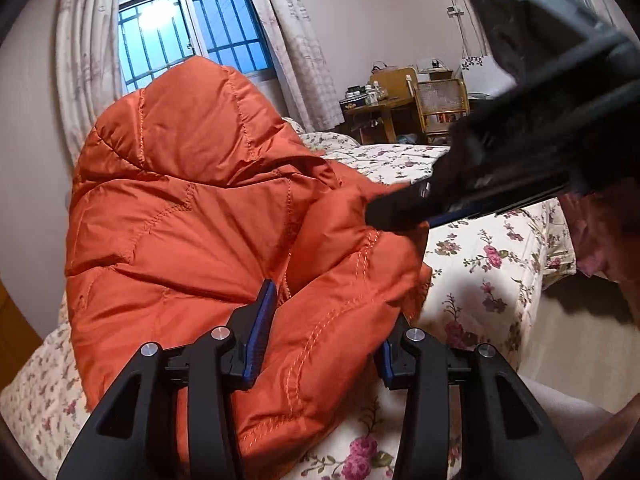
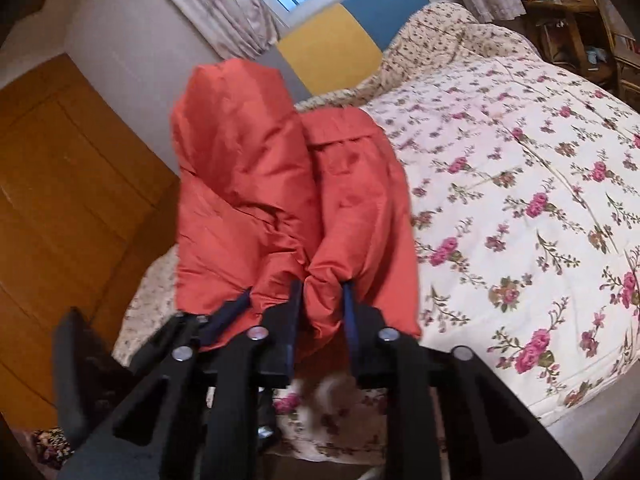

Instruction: Fold large clothes

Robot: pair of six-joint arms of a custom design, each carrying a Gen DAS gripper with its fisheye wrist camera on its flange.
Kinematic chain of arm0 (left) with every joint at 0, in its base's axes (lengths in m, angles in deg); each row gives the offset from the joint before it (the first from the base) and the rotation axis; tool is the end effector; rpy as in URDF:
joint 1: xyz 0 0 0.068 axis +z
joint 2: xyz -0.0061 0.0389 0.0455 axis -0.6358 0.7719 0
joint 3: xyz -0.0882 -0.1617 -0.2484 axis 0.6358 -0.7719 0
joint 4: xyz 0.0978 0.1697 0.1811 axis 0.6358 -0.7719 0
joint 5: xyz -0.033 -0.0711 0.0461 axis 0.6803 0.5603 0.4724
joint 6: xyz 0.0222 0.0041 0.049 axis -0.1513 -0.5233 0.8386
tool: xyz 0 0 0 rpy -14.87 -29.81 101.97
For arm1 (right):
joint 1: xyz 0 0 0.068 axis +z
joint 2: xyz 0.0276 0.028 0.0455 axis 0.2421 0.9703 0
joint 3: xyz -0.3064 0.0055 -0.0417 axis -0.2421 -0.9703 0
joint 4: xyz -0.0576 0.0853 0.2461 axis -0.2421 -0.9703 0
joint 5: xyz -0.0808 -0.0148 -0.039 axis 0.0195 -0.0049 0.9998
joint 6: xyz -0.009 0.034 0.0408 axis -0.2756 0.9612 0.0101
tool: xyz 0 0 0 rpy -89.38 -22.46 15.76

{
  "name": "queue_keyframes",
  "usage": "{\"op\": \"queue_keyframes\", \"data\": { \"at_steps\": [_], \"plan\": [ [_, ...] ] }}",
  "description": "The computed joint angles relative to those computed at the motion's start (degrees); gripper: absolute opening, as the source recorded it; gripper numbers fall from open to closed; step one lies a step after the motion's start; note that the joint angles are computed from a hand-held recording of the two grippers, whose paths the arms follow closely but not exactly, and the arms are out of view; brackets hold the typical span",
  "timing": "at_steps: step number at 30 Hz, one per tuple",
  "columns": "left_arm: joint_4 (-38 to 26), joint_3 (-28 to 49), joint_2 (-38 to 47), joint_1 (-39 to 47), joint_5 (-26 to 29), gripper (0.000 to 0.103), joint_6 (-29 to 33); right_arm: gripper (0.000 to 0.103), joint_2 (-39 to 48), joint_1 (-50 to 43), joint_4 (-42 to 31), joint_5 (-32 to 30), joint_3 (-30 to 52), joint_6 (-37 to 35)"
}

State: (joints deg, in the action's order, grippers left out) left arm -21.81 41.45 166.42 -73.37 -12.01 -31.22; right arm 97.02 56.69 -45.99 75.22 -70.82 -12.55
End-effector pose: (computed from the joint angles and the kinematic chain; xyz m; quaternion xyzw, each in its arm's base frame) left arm 0.2198 -0.1520 0.0886 0.4306 0.7434 -0.0935 0.5032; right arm 0.1759 0.1494 0.1284 0.1475 0.8688 0.2639 0.3922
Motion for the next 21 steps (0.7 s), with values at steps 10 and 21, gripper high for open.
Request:
{"op": "queue_keyframes", "data": {
  "at_steps": [10, 21],
  "plan": [
    [-5.5, 0.3, -2.8, 1.3, 2.1, 0.042, -0.5, 0.014, 3.5, -1.0, -1.4, 1.5, 1.4, -0.6],
    [-22.6, 0.4, -14.2, 8.8, 13.7, 0.042, -3.6, 0.013, 19.1, -4.7, 1.1, 1.0, 6.3, 0.0]
  ]
}}
